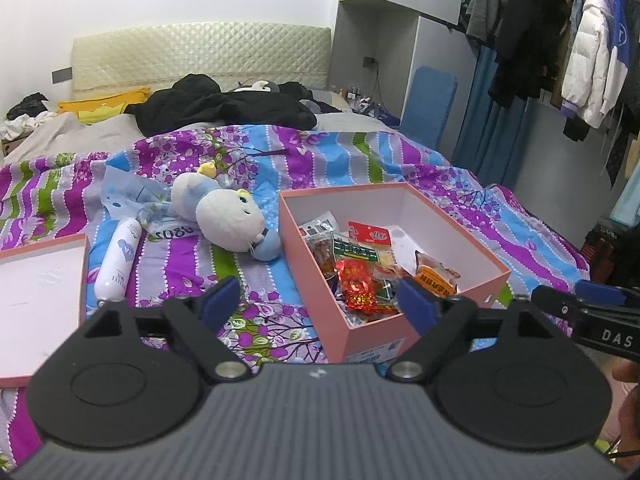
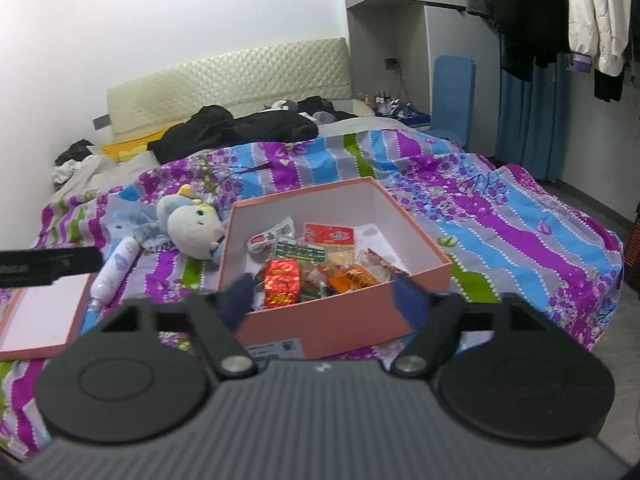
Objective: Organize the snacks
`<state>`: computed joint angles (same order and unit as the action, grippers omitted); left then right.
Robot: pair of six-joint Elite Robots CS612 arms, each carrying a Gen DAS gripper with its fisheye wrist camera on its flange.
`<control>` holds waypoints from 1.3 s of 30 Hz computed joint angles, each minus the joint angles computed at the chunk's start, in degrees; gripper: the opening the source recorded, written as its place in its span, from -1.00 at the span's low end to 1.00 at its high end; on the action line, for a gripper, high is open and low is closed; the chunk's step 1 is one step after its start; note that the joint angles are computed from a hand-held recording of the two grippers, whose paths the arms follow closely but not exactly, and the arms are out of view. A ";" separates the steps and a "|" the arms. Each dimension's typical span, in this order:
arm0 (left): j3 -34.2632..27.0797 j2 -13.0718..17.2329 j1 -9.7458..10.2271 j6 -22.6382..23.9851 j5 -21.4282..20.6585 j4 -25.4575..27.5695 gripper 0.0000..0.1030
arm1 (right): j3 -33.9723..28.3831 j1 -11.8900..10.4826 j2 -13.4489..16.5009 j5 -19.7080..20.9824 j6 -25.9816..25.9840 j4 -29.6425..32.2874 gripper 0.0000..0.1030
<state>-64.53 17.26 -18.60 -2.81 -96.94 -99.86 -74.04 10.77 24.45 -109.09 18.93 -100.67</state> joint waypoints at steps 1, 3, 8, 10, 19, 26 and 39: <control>0.05 -0.01 0.04 -0.16 0.09 0.01 0.82 | 0.02 -0.05 0.06 -0.42 0.07 -0.21 0.79; 0.17 -0.06 0.04 -0.09 0.52 0.11 0.85 | 0.20 -0.18 -0.08 -0.54 0.06 0.50 0.79; 0.74 -0.30 0.02 -0.04 1.16 -0.02 0.90 | 0.68 -0.45 -0.40 -0.11 1.16 1.85 0.79; 0.92 -0.40 -0.03 -0.17 1.77 -0.14 0.91 | 0.74 -0.48 -0.40 -0.07 1.30 1.72 0.79; 1.75 -0.96 -0.09 -0.04 2.90 0.64 0.94 | 1.47 -0.32 -0.59 0.05 0.52 0.56 0.79; 1.78 -1.05 -0.11 -0.32 3.34 0.52 0.94 | 2.29 -0.35 -1.15 0.75 -0.07 0.18 0.79; 1.92 -1.40 0.15 -2.18 4.28 0.84 0.95 | 2.90 -0.25 -1.68 1.45 0.58 0.31 0.79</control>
